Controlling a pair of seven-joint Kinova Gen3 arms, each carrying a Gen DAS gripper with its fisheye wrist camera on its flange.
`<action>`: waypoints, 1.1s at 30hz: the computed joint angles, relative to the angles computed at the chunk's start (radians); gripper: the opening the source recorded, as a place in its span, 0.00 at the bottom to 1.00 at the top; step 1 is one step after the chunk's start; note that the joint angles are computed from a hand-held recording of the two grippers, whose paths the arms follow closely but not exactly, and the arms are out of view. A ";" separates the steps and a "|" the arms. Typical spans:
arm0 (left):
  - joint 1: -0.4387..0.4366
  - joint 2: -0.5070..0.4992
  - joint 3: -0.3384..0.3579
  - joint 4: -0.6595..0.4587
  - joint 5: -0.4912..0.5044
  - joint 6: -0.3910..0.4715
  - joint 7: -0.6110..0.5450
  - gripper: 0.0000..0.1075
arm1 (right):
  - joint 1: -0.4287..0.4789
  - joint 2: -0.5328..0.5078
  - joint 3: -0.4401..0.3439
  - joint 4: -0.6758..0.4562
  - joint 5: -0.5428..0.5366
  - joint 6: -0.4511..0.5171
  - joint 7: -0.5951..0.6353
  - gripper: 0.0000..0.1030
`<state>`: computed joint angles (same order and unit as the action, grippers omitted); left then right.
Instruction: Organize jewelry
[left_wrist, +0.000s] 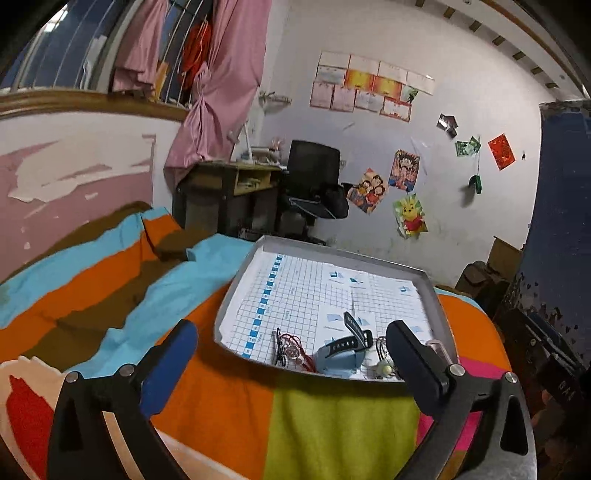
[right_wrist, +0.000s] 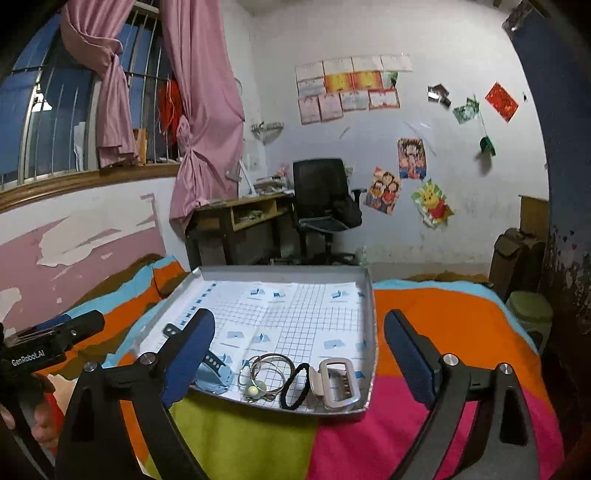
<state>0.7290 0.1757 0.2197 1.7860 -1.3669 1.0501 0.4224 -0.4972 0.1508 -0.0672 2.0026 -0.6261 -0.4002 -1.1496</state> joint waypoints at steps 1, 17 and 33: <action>0.018 -0.004 0.008 0.007 -0.004 0.029 0.003 0.96 | -0.001 -0.015 -0.003 0.015 0.000 -0.008 -0.004 0.90; 0.214 -0.049 0.150 0.108 -0.006 0.357 0.138 0.96 | 0.085 -0.313 -0.245 0.318 -0.194 -0.150 0.078 0.99; 0.429 -0.023 0.237 0.148 0.123 0.613 0.284 0.96 | 0.356 -0.647 -0.558 0.505 -0.430 -0.017 0.077 0.99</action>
